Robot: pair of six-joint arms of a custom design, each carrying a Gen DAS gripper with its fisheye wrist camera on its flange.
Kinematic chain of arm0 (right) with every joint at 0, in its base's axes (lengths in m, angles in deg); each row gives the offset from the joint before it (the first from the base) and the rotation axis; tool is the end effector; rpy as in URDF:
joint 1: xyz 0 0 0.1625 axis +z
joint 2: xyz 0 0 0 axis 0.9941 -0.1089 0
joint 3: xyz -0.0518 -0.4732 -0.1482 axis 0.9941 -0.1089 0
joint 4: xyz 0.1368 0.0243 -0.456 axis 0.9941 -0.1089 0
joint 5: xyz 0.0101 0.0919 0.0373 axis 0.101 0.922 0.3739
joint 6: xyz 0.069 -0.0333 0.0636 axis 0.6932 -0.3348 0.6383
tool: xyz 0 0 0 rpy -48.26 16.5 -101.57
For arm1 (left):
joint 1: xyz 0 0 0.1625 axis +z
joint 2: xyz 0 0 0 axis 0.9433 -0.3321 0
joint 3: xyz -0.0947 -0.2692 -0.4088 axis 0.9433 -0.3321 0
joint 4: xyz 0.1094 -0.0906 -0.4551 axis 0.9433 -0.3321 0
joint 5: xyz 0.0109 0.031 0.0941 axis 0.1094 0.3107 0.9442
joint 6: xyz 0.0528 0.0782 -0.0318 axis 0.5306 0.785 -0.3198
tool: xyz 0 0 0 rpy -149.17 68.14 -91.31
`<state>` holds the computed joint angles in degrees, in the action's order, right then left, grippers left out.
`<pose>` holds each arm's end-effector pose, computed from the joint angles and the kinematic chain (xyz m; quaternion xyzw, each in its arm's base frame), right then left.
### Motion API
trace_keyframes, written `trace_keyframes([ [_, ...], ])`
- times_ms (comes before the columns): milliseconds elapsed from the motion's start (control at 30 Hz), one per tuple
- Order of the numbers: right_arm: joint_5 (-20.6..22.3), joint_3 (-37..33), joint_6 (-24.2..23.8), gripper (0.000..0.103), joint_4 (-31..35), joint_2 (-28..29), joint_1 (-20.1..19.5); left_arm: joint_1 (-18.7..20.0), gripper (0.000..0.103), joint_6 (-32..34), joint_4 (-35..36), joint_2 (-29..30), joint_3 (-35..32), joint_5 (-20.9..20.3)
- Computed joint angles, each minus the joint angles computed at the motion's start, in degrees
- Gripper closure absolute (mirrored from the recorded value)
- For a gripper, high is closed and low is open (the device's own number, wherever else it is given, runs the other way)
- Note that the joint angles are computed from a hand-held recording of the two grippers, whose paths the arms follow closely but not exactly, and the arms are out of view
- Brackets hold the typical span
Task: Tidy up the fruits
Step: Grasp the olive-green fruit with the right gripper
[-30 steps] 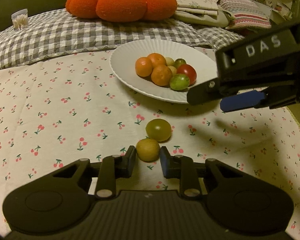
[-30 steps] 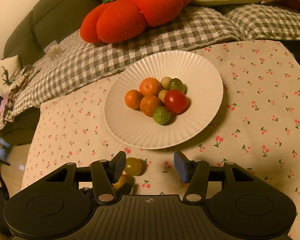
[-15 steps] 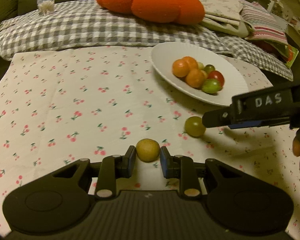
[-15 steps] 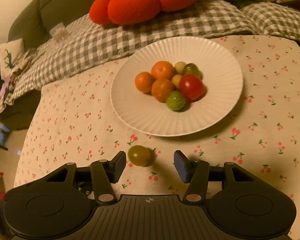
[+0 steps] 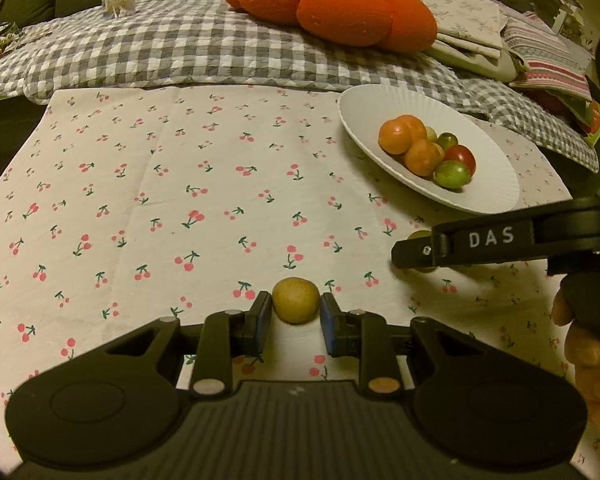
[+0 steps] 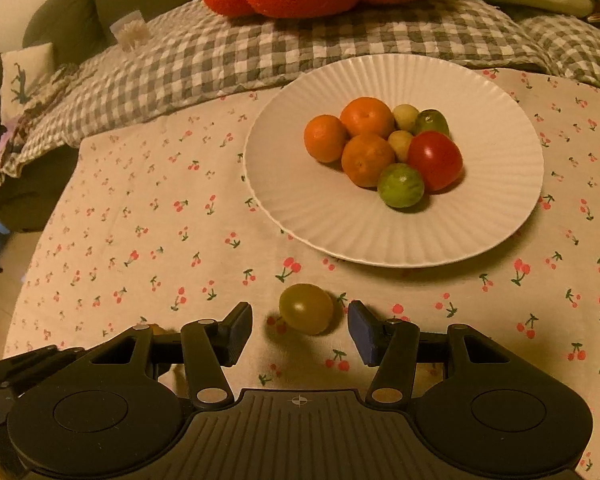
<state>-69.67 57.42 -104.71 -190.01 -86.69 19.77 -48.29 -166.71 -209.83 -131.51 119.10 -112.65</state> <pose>0.2054 -0.4513 0.1546 0.2676 -0.9312 0.1323 0.2090 -0.2170 -0.3197 0.1136 -0.0097 0.8725 -0.3677 0.3215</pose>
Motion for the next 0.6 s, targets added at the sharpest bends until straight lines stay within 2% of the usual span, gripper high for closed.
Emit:
trace_keyframes([
  [167, -0.2, 0.2, -1.4, 0.054, -1.7, 0.8, 0.1, 0.2, 0.079, 0.1, -0.1, 0.0, -0.1, 0.1],
  [200, -0.2, 0.2, -1.4, 0.057, -2.0, 0.9, 0.1, 0.3, 0.079, 0.1, -0.1, 0.1, -0.1, 0.1],
  [300, -0.4, 0.1, -1.4, 0.074, -2.2, 1.0, 0.1, 0.4, 0.079, 0.3, -0.1, 0.3, -0.3, 0.1],
  [600, 0.9, 0.1, -0.8, 0.075, -0.7, 0.1, 0.4, 0.6, 0.079, 0.5, -0.3, 0.4, -0.5, 0.1],
])
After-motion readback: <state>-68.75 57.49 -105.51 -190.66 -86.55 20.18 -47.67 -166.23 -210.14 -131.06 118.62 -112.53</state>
